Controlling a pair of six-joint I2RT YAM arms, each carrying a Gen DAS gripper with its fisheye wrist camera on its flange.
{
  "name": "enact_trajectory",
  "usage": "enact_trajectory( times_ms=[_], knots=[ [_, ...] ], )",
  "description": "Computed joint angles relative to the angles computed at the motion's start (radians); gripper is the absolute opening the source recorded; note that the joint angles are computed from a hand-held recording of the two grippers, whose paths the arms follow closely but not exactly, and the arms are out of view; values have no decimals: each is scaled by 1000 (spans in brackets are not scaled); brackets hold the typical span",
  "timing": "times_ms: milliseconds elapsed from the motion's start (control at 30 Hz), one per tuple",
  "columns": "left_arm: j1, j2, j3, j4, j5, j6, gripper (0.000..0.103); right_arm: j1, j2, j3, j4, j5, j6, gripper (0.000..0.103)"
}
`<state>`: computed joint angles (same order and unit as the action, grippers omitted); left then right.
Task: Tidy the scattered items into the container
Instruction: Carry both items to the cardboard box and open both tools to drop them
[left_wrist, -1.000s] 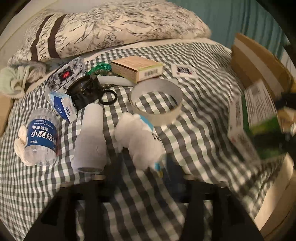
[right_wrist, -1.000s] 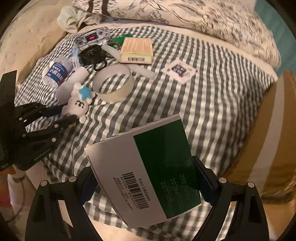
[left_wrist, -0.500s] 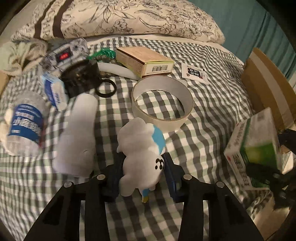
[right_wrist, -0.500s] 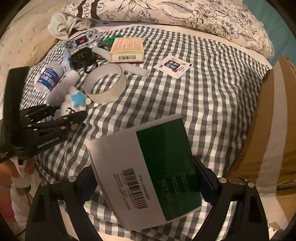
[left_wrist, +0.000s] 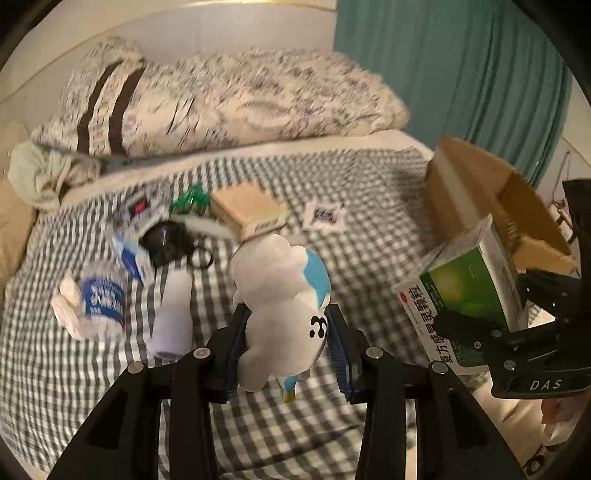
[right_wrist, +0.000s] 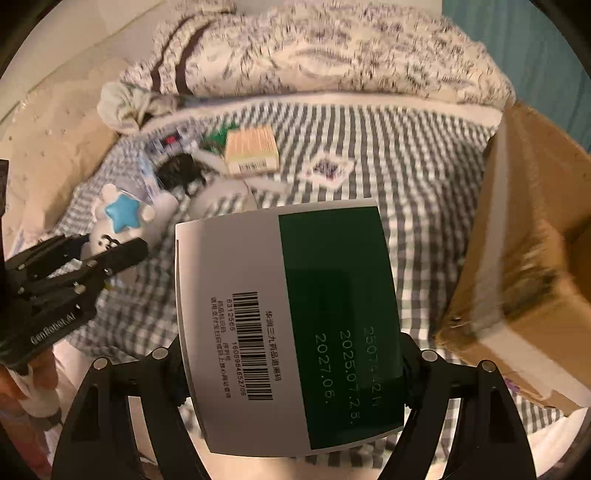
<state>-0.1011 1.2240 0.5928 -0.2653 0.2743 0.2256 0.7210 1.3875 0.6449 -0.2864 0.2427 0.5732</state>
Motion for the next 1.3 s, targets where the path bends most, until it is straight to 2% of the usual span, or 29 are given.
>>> enact_trajectory(
  times_ms=[133,267,400,467,567,700,900,967,1000,1067,1100,1133,1200,1300],
  knots=[
    [-108,-92,74,-88,-40,-41,41,3,-183,50,-152,67,-25,79],
    [-301,-106,198,-135,-97,-127,41,-53,-373,106,-326,149,-63,80],
    [-520,-38,310,-113,-165,-198,41,-207,-497,174,-476,189,-138,80],
    [-619,17,357,-89,-199,-227,41,-354,-545,193,-526,145,-214,80],
    [-731,153,447,-56,-213,-270,41,-611,-572,181,-528,13,-341,80],
    [-820,338,561,-57,-264,-267,41,-879,-514,135,-456,-149,-472,80],
    [-838,479,606,-36,-256,-257,42,-1054,-439,59,-338,-280,-571,82],
    [-861,483,591,-24,-302,-264,44,-1072,-448,39,-327,-314,-579,82],
    [-860,489,591,-20,-311,-260,50,-1073,-455,29,-327,-319,-582,83],
    [-856,480,577,-7,-292,-263,84,-1050,-432,26,-308,-294,-565,83],
    [-855,465,562,9,-290,-270,90,-1047,-431,25,-304,-271,-562,84],
    [-853,451,545,32,-290,-273,95,-1040,-432,24,-301,-237,-554,85],
    [-843,431,524,61,-284,-270,98,-1040,-434,31,-312,-185,-532,89],
    [-839,417,523,52,-302,-266,99,-1068,-444,47,-335,-220,-522,89]
  ],
)
